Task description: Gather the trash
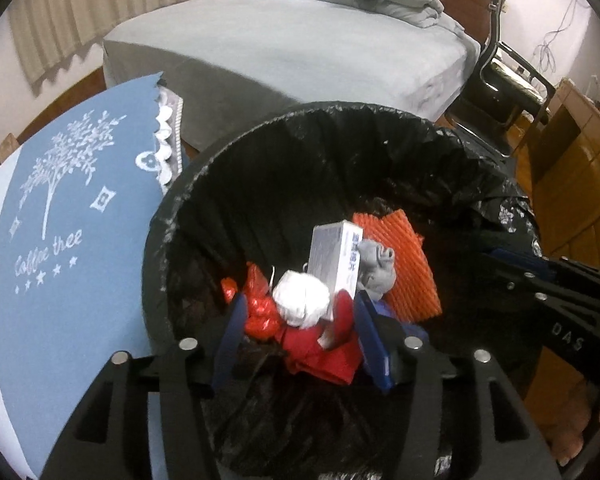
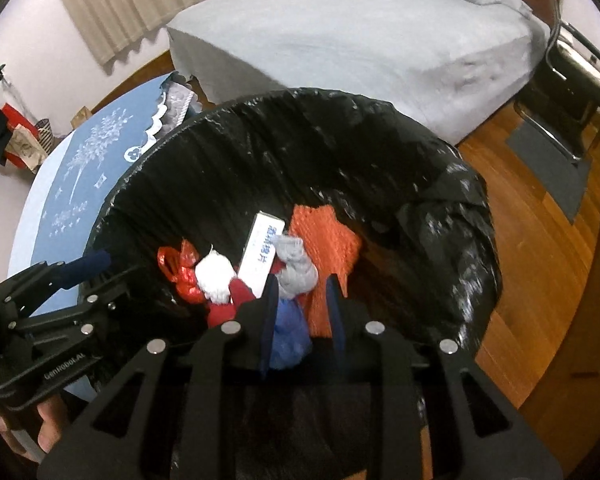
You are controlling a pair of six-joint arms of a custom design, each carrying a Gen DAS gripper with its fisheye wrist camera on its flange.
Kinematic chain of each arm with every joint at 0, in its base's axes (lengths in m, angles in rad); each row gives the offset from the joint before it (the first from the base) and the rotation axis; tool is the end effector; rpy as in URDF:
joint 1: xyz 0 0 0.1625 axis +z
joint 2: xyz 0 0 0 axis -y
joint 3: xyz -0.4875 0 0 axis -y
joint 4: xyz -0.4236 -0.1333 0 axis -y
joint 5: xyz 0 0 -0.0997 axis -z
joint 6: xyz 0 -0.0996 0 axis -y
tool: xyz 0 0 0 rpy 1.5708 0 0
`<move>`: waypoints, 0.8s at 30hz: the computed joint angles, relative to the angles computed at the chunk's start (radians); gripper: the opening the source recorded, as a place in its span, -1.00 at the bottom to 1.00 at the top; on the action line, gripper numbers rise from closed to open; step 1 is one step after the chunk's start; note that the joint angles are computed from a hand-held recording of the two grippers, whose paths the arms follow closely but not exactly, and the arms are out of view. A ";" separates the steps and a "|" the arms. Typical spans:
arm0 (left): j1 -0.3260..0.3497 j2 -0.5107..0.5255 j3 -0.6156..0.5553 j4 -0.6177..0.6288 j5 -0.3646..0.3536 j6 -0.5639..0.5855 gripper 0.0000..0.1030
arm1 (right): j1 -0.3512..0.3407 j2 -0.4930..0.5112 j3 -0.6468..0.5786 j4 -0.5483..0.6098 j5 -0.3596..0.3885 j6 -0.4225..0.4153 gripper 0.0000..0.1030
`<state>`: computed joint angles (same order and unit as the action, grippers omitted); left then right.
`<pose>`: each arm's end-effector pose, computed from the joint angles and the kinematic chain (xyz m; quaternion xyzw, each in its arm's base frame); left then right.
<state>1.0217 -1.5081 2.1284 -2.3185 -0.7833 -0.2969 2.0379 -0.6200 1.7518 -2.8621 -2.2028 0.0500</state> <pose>-0.0782 -0.5184 0.3458 0.0917 0.9174 -0.2108 0.3250 0.3763 -0.5808 -0.0012 0.1719 -0.9321 0.1524 0.2801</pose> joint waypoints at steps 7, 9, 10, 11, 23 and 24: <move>-0.023 -0.050 0.004 0.015 0.016 -0.003 0.32 | 0.013 -0.009 0.027 0.003 -0.012 0.032 -0.28; -0.034 -0.065 0.007 0.020 0.027 -0.006 0.45 | 0.022 -0.006 0.030 0.001 -0.017 0.041 -0.17; -0.043 -0.079 0.012 0.026 0.042 -0.015 0.54 | 0.027 -0.004 0.030 0.004 -0.018 0.046 -0.13; -0.049 -0.090 0.013 0.034 0.049 -0.024 0.58 | 0.033 -0.004 0.032 0.003 -0.020 0.050 -0.02; -0.140 -0.297 0.058 0.192 0.136 -0.128 0.86 | 0.133 -0.014 0.050 -0.037 -0.111 0.118 0.69; -0.150 -0.313 0.060 0.211 0.142 -0.138 0.87 | 0.144 -0.013 0.049 -0.036 -0.116 0.121 0.70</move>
